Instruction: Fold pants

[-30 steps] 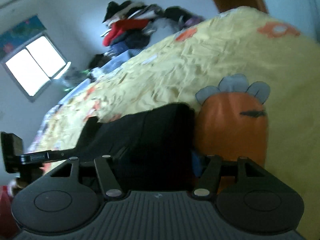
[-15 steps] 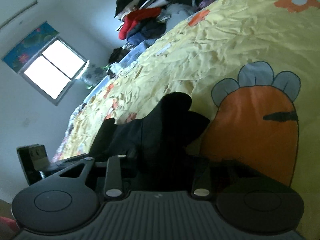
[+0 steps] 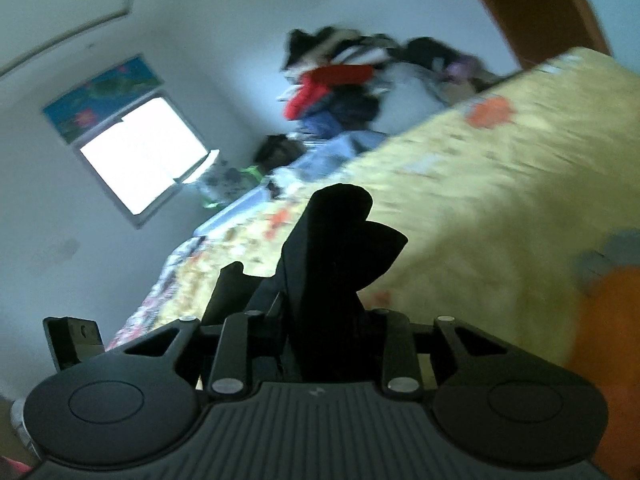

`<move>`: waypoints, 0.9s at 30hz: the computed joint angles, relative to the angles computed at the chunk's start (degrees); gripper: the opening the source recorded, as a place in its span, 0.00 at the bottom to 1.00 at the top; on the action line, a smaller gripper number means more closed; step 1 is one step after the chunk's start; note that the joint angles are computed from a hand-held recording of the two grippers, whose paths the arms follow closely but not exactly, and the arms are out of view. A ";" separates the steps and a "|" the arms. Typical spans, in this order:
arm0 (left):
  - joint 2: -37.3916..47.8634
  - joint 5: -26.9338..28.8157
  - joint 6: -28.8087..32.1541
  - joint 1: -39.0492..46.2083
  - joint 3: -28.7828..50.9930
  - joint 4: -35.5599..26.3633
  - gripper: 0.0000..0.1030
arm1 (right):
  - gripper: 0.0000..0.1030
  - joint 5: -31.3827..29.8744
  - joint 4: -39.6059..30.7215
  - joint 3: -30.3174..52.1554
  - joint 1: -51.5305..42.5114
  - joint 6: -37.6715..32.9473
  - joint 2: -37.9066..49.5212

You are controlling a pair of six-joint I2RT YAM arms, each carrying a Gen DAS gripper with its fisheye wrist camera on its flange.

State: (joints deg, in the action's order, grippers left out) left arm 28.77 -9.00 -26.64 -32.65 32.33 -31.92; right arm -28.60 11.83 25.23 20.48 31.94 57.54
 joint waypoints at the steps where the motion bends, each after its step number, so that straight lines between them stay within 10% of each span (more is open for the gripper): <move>1: -0.85 2.13 1.92 3.90 1.14 -1.65 0.07 | 0.26 0.74 1.94 1.46 1.66 0.46 2.56; 9: 14.79 12.92 13.11 26.44 7.22 3.24 0.08 | 0.27 7.05 12.73 15.41 9.95 4.22 27.41; 15: 28.59 -4.05 15.33 21.50 6.76 8.13 0.22 | 0.42 26.57 -6.14 31.14 13.52 -3.10 41.83; 19: 15.83 -8.77 12.33 14.36 2.47 5.19 0.80 | 0.42 49.82 0.56 22.57 20.99 -14.23 33.36; 20: 15.70 -11.03 10.97 10.70 2.27 6.33 0.93 | 0.42 49.35 2.47 21.46 22.21 -17.30 32.19; 24: 26.49 -17.21 11.20 2.15 4.47 8.67 0.95 | 0.40 30.89 -2.76 28.04 22.23 -20.89 38.20; 27: 33.01 -22.83 6.70 -0.63 5.48 6.57 0.88 | 0.39 40.50 -2.21 29.75 24.22 -22.13 43.99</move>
